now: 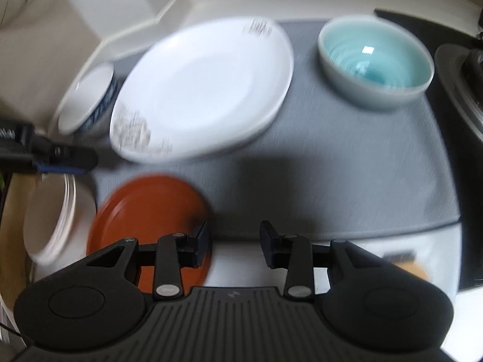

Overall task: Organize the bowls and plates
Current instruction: 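Grasp the rim of the terracotta-brown plate with the left gripper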

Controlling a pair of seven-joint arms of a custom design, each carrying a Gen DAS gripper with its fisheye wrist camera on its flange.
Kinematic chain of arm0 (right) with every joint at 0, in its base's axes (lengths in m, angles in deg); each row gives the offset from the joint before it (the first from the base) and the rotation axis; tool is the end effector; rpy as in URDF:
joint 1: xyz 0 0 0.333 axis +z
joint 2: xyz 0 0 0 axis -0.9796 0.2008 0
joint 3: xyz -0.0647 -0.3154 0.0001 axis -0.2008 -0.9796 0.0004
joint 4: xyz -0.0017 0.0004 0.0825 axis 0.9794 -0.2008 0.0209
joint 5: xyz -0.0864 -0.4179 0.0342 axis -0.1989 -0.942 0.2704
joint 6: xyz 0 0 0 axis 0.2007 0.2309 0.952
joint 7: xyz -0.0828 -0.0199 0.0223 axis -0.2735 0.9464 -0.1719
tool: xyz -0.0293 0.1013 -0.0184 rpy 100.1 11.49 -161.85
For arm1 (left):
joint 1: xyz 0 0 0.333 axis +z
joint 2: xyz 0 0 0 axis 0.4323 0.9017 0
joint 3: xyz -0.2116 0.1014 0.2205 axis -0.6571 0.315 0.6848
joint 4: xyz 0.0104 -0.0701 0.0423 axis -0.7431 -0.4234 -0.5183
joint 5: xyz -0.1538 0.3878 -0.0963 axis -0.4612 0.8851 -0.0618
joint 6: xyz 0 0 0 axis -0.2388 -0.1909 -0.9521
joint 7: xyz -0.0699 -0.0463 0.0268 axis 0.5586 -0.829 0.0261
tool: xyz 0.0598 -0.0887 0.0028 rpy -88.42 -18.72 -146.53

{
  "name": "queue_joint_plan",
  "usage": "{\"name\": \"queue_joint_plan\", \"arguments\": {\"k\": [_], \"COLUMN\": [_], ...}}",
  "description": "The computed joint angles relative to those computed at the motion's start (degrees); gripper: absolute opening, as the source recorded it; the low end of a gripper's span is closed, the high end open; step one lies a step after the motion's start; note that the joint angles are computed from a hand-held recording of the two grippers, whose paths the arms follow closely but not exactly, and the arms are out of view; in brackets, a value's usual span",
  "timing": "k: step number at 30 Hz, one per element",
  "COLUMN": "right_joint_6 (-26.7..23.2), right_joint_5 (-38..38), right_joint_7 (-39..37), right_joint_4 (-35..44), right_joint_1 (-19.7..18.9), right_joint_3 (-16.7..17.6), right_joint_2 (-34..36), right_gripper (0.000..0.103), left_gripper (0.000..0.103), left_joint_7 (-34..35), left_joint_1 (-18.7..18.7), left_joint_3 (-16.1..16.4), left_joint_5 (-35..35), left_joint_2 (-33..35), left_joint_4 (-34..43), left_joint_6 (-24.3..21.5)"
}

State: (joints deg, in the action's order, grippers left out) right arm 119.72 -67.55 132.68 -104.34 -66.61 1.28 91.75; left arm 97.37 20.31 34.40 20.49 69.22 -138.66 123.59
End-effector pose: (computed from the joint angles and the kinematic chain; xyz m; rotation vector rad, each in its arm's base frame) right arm 0.6005 0.1489 0.4429 -1.6983 2.0607 -0.1153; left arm 0.7081 -0.2032 0.5042 1.7878 -2.2888 0.6528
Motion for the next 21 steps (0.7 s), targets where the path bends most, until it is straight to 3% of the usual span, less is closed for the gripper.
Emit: {"name": "queue_joint_plan", "arguments": {"k": [1,2,3,4,8,13,15,19,21], "right_joint_6": [1.2,1.2,1.0,0.5,-0.3,1.5,2.1,3.4,3.0], "right_joint_5": [-0.5,-1.1,-0.8,-2.1,-12.3,-5.3,-6.0,-4.0,-5.2], "right_joint_7": [0.0,-0.3,-1.8,-2.5,2.6,3.8,5.3,4.5,5.5], "right_joint_4": [-1.0,-1.3,-1.4,-1.3,-2.7,-6.4,-7.5,-8.7,-8.6], "right_joint_1": [0.2,0.3,0.4,0.5,0.3,-0.7,-0.8,0.0,0.1], "right_joint_3": [0.1,0.2,0.3,0.2,-0.4,-2.0,-2.0,-2.1,-1.8], "right_joint_2": [-0.5,-0.8,-1.0,-1.2,-3.2,-6.6,-7.4,-7.7,-7.3], "right_gripper": [0.041,0.031,0.011,0.006,0.006,0.009,0.022,0.035,0.039], "left_gripper": [0.045,0.046,0.047,0.047,0.048,0.064,0.069,0.069,0.063], "left_joint_7": [0.3,0.4,0.4,0.5,0.2,1.8,2.0,0.9,1.8], "left_joint_1": [-0.2,-0.3,-0.3,-0.3,-0.8,-2.0,-2.2,-3.5,-4.3], "left_joint_3": [0.0,0.0,-0.1,-0.1,-0.1,-0.5,-0.6,-0.3,-0.2], "left_joint_5": [0.5,0.7,0.6,0.3,0.9,2.5,2.4,4.6,6.3], "left_joint_2": [-0.6,-1.1,-1.3,-1.6,-1.5,-0.8,0.4,1.5,0.9], "left_joint_4": [-0.9,-1.8,-2.3,-2.9,-3.3,-2.5,-1.1,-0.2,-1.3], "left_joint_6": [0.0,-0.1,-0.4,-0.6,-2.1,-4.0,-6.0,-6.5,-5.0]}}
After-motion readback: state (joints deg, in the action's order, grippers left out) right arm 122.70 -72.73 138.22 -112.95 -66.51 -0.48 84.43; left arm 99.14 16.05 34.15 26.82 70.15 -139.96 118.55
